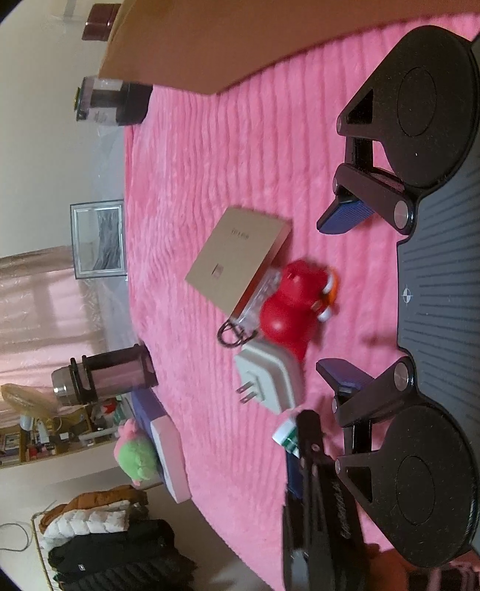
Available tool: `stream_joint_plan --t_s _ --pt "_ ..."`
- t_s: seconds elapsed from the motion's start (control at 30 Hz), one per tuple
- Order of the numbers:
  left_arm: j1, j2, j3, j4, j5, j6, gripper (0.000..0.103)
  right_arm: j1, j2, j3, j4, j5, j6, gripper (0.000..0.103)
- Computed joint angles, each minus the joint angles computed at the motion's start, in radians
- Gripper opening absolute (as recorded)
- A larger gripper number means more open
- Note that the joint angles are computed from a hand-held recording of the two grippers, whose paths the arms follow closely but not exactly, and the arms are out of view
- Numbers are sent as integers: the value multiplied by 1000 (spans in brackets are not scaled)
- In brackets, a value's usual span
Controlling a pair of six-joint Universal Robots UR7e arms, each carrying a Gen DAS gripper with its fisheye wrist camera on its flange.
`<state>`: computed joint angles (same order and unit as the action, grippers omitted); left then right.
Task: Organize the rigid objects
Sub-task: 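Grasp the red figurine with the right tool while the left tool holds the spool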
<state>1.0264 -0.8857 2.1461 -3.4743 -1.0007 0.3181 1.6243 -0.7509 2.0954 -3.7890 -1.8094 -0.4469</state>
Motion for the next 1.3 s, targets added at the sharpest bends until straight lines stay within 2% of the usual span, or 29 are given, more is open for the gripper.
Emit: stream_joint_plan --t_s 0.13,0.33,0.47,0.67,0.9,1.1,1.23,1.3 --pt "17 -13 -1 4 -1 -7 28 24 51 -67 5 -30 42 71" --pt "30 -19 2 5 -15 -17 28 42 100 -150 22 -101 164 71" --pt "36 -20 4 7 -26 -20 28 50 120 -188 35 -147 190 70" --pt "26 -31 30 1 -30 -27 28 57 112 -169 29 -146 122 65" --pt "-10 -71 97 6 -37 -63 28 35 -19 14 39 -84 3 65" --pt "-45 -85 157 14 -47 -112 28 14 -120 145 89 -102 -112 65" --pt "-59 -72 175 12 -43 -154 28 18 -83 169 -11 -116 -165 65" --pt "-65 -69 178 9 -41 -163 28 18 -57 166 -57 -121 -142 65"
